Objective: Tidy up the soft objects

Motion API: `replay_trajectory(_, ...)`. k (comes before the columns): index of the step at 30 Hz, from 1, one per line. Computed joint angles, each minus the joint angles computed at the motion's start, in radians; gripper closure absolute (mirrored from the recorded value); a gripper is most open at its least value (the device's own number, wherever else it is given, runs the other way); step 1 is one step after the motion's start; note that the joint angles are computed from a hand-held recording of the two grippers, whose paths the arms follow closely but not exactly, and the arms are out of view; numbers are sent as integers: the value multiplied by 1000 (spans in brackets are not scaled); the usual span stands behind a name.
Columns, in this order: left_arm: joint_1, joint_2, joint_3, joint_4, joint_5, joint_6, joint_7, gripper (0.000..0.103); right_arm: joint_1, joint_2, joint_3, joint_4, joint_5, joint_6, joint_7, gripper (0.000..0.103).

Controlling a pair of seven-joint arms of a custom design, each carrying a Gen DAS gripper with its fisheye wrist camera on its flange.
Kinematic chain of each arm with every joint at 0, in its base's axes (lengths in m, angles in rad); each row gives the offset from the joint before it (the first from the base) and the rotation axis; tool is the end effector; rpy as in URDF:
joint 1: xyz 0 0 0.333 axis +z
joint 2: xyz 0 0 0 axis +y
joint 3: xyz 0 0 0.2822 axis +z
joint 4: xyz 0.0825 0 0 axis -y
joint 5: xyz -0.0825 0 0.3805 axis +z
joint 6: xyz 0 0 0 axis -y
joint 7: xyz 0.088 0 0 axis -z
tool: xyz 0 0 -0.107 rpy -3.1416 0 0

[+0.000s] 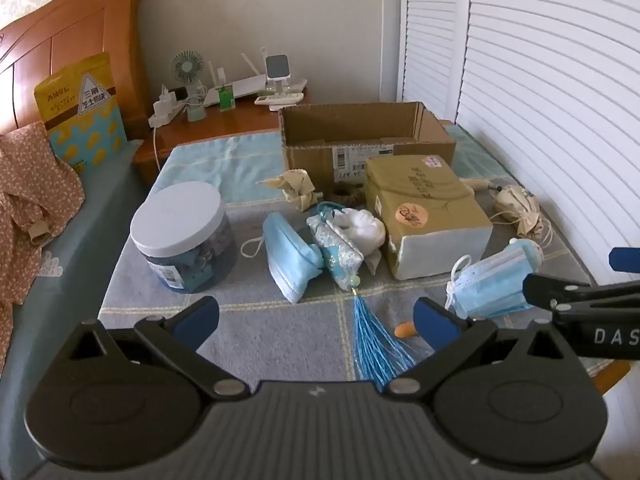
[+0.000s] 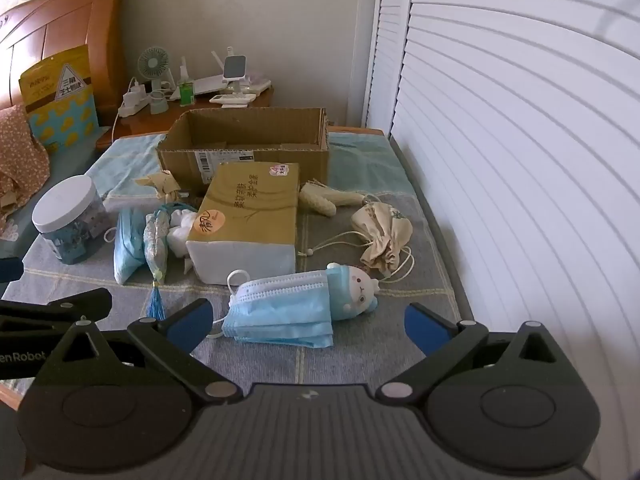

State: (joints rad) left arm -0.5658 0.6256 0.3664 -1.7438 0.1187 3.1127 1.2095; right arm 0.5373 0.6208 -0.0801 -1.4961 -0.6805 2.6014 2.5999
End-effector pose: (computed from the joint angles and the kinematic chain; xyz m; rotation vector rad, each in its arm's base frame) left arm 0.6699 -0.1845 0.2998 -1.6539 1.8408 -0.7357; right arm 0.6396 0.3409 0.3304 -1.8127 1.8817 -0.7338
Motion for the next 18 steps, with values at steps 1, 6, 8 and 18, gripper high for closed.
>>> replay_trajectory(1, -27, 7, 32, 0, 7, 4, -14, 1, 4, -2, -6, -4, -7, 6, 11, 0)
replay_trajectory(6, -24, 10, 25, 10, 12, -9, -26, 1, 3, -1, -3, -2, -7, 1, 5, 0)
replay_trajectory(8, -28, 14, 27, 16, 16, -13, -36, 1, 1, -4, -2, -5, -6, 0, 1, 0)
replay_trajectory(18, -14, -8, 12, -8, 27, -6, -35, 1, 4, -4, -5, -7, -11, 7, 10, 0)
